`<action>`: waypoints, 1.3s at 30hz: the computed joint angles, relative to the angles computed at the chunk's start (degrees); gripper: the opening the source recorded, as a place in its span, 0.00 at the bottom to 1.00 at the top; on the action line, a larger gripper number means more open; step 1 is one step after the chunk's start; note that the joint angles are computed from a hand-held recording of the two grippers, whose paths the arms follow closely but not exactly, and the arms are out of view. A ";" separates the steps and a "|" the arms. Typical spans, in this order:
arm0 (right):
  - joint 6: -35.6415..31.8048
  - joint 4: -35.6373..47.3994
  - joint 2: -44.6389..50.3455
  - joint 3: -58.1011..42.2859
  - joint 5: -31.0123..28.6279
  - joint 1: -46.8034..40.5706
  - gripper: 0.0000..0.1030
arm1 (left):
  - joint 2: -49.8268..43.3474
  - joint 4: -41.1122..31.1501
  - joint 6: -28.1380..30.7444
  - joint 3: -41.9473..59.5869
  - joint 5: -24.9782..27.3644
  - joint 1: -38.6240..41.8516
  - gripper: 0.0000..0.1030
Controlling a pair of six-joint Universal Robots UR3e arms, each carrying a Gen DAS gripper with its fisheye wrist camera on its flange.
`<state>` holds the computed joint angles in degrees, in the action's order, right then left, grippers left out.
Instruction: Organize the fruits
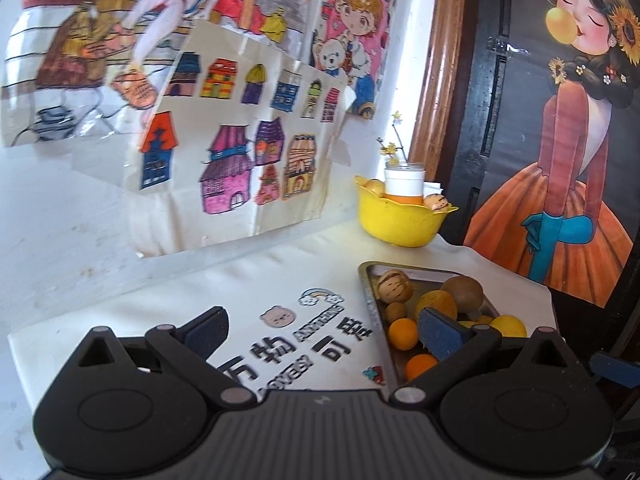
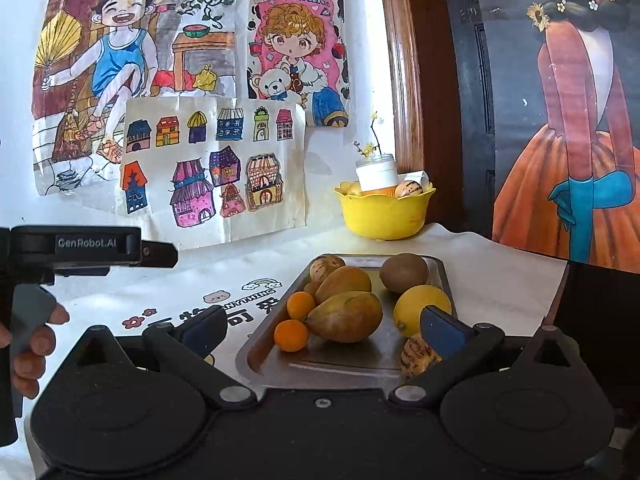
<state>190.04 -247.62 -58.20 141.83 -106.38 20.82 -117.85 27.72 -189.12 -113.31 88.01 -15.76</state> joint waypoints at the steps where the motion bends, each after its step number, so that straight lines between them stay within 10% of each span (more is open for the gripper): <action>1: 0.13 0.01 0.02 -0.08 -1.02 0.77 0.99 | 0.23 0.65 -0.22 -0.88 -0.06 0.21 1.00; 15: 3.48 -0.65 1.86 -0.92 -16.63 13.08 0.99 | 2.36 15.12 0.02 -15.40 1.48 1.08 1.00; 39: 7.91 -0.83 8.69 -3.71 -26.22 23.48 0.99 | -4.47 40.17 2.30 -34.04 1.79 4.90 1.00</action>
